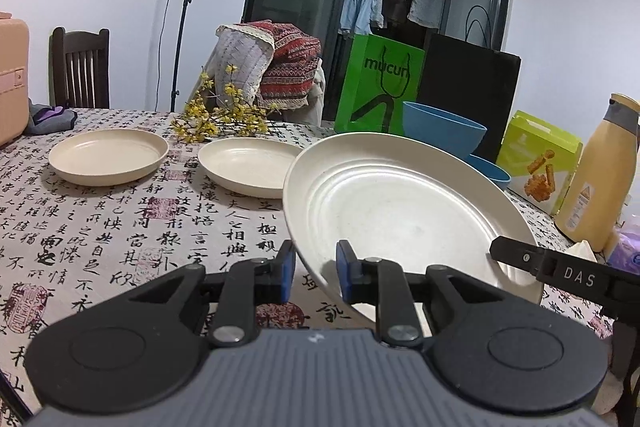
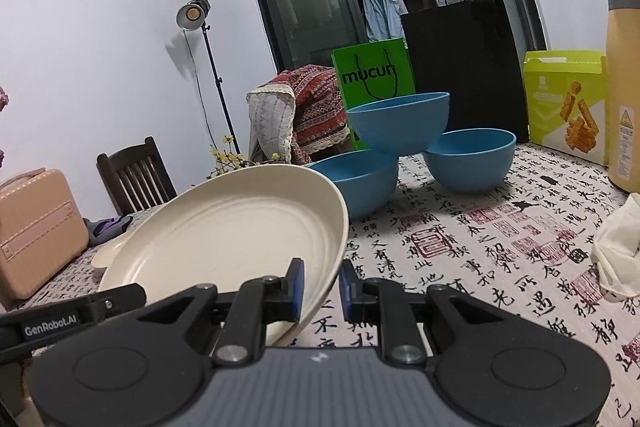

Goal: Organize plates and bowls
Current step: 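Carry the cream plates further toward the blue bowls with both grippers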

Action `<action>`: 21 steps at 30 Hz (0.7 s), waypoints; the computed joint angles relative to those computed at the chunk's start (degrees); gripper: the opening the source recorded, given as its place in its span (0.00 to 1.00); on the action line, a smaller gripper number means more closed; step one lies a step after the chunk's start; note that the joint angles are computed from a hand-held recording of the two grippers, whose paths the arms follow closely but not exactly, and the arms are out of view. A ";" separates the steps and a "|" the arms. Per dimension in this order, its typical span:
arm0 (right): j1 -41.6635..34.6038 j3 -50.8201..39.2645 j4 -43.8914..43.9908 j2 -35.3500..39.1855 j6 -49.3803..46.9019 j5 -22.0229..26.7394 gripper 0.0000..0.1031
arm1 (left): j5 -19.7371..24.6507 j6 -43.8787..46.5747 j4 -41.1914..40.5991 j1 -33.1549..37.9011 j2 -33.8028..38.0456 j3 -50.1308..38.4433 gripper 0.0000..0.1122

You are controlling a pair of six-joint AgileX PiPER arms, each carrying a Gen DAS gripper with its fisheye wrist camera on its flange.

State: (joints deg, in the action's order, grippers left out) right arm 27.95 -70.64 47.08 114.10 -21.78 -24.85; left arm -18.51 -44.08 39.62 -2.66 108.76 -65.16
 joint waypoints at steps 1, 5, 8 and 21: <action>0.06 0.43 -0.11 -0.12 0.32 -0.34 0.18 | -0.02 -0.17 0.25 -0.05 0.05 0.02 0.19; 0.01 1.79 -0.91 -0.21 1.90 -1.31 0.18 | -0.19 -0.04 0.55 -0.31 0.33 0.34 0.19; 0.09 2.91 -1.47 -0.28 2.97 -1.97 0.18 | -0.41 1.05 -0.03 -0.55 0.43 0.81 0.19; -0.43 5.17 -3.48 0.41 6.85 -2.47 0.18 | 1.03 1.95 0.56 -1.55 1.61 1.18 0.20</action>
State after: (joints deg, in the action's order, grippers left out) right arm 27.52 -65.47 43.60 114.51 -14.93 -27.32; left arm -17.48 -42.13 40.18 -4.21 110.37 -63.97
